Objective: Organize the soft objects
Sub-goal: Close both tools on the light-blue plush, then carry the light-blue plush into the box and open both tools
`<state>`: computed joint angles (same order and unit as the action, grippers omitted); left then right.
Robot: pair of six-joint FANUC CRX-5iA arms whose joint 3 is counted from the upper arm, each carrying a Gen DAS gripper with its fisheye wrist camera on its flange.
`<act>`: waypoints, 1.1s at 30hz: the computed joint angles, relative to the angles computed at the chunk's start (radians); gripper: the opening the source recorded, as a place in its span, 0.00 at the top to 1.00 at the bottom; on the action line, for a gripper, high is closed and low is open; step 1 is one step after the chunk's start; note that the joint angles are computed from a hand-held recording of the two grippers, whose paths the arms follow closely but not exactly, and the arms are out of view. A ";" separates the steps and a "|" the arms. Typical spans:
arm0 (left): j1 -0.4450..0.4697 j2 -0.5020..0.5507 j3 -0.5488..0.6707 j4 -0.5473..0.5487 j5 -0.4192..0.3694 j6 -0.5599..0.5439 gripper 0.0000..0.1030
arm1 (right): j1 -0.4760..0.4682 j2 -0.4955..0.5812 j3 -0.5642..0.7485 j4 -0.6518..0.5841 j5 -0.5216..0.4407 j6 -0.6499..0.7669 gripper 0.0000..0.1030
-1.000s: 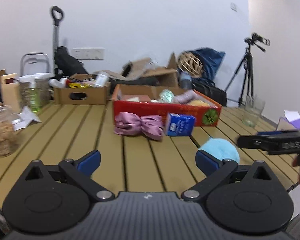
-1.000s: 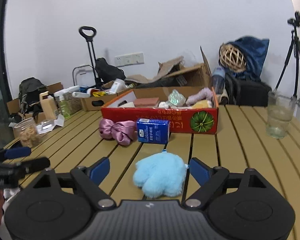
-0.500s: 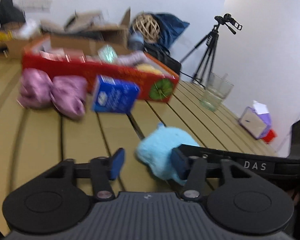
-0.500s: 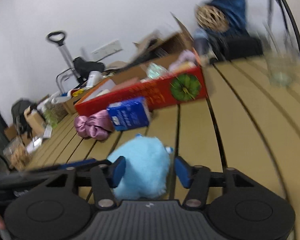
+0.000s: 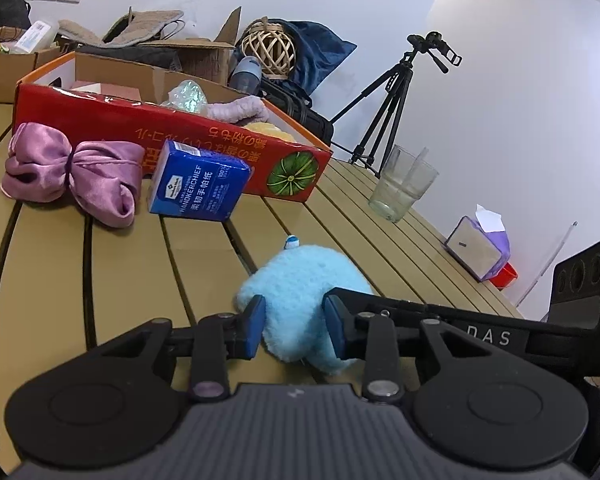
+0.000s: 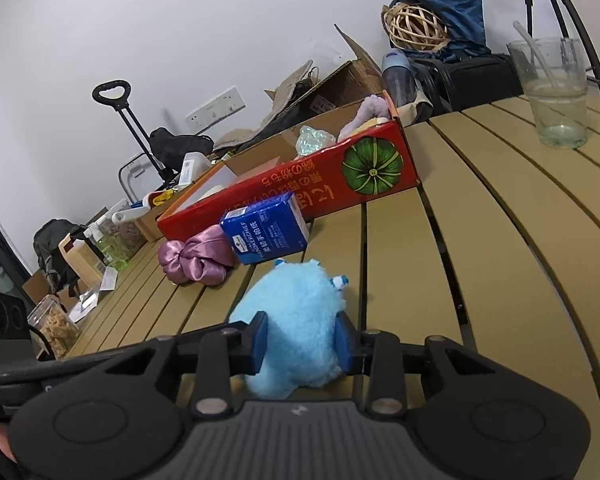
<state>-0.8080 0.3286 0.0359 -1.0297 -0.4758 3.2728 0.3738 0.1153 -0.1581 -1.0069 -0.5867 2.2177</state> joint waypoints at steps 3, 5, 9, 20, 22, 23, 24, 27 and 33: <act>0.001 -0.008 0.012 0.024 -0.029 -0.030 0.72 | -0.010 -0.007 0.013 -0.012 -0.022 -0.007 0.70; 0.000 -0.031 0.011 -0.011 -0.025 -0.003 0.73 | -0.013 -0.026 0.022 -0.032 -0.021 0.021 0.70; 0.038 -0.071 0.045 -0.038 -0.026 -0.049 0.73 | -0.026 0.010 0.129 -0.081 -0.043 0.085 0.70; 0.363 0.071 0.274 0.428 -0.018 -0.676 0.79 | 0.064 0.543 0.859 0.170 -0.222 -0.328 0.70; 0.383 0.113 0.314 0.451 -0.092 -0.699 0.79 | 0.121 0.660 0.996 0.368 -0.275 -0.515 0.70; 0.393 0.120 0.310 0.462 -0.107 -0.710 0.79 | 0.142 0.716 1.065 0.434 -0.322 -0.557 0.69; 0.397 0.116 0.294 0.461 -0.107 -0.705 0.78 | 0.159 0.750 1.099 0.480 -0.343 -0.578 0.69; 0.403 0.074 0.222 0.436 -0.080 -0.677 0.77 | 0.194 0.751 1.089 0.554 -0.331 -0.539 0.67; 0.379 0.003 0.180 0.350 -0.130 -0.595 0.72 | 0.213 0.772 1.162 0.640 -0.432 -0.583 0.58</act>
